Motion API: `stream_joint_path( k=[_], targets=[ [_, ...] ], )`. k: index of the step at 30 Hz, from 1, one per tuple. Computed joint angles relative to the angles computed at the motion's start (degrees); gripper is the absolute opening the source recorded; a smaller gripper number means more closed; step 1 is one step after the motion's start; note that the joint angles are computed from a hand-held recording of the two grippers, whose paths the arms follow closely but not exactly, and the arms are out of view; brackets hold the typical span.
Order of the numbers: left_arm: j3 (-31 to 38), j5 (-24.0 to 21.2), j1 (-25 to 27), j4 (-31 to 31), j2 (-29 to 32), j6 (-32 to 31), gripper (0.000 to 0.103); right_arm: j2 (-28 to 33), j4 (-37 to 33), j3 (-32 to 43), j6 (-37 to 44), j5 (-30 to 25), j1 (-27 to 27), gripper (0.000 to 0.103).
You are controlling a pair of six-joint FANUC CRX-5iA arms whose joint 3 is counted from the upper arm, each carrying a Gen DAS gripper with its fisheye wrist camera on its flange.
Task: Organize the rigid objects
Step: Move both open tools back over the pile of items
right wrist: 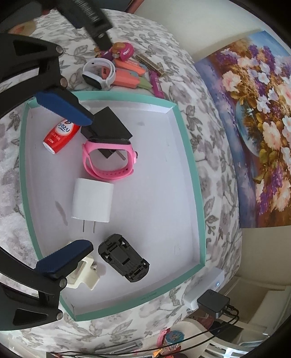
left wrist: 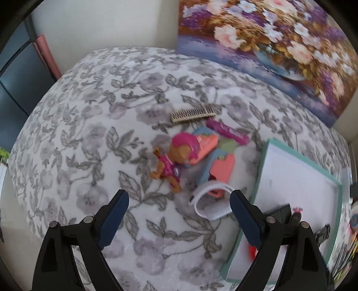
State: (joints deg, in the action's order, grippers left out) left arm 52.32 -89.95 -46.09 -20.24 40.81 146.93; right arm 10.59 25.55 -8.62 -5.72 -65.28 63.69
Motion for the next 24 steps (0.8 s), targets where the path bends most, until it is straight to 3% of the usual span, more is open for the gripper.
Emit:
stream_joint_path(
  k=[7,21,24],
  targets=[
    [5.48,-3.29,-0.36,-2.89,2.56,-0.33,0.092,0.15,0.10,0.31,-0.26,-0.31,-0.19,0.103],
    [-2.57,3.67,3.06,-0.28,-2.14,-4.77,0.092,3.50,4.36,10.66,1.53,-6.36,-2.01,0.103],
    [-5.83,5.21,4.13,0.29,-4.11,-4.78,0.092,4.96,5.87,12.99,1.08,-5.25,-2.33,0.103]
  ],
)
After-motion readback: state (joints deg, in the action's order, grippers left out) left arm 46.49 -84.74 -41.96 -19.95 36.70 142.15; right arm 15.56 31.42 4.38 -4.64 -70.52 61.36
